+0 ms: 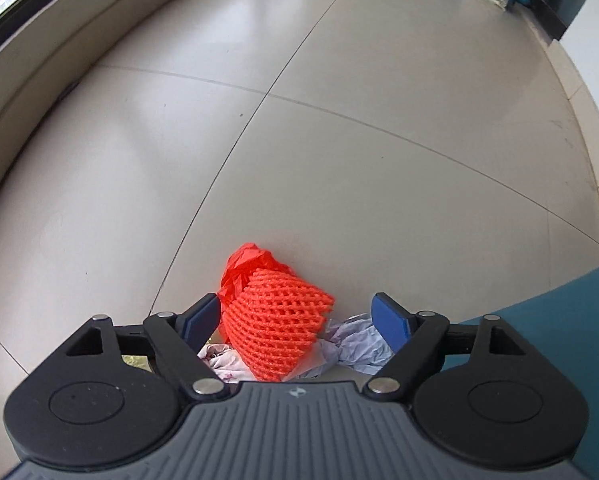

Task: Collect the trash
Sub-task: 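Grasp the orange foam fruit net with the left gripper, then move the orange net into the teal bin and release it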

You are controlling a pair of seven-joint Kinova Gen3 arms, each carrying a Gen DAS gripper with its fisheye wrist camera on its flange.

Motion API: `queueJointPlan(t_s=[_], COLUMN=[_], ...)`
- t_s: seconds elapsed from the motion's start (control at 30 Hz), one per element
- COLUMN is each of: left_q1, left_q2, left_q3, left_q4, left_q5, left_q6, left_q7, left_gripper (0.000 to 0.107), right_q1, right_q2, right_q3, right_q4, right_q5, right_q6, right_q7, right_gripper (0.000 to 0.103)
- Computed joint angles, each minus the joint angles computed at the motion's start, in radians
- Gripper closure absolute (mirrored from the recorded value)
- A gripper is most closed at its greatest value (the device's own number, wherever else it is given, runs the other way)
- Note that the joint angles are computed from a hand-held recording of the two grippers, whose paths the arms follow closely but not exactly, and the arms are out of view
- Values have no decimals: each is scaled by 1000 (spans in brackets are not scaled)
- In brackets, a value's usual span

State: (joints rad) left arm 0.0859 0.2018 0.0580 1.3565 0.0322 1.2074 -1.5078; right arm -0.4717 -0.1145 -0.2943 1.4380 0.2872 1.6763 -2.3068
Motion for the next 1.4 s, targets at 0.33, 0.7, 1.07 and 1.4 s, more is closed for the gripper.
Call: queueJointPlan(t_s=[0.33,0.7,1.07,1.4], left_q1=[-26,-59,-127,-58], left_q2=[59,79,-39,-136], left_q3=[-18,-25,-20,11], left_q4=[169,183,112,-122], left_q5=[16,16,110,135], left_q6=[-145,-117,-5,227], left_q7=[43,61,-104,-180], left_gripper=[25,79,91,91], right_q1=[-17,-46,-67,-61], right_q2=[18,27,33,14], right_q3=[-5,-17,-18,-18], right_q4=[-8,-10,-22,-13], right_q5=[21,49,60,52], right_q6=[14,32,43,28], right_q7=[-43,-73,-79,-73], right_gripper=[95,94,94,94])
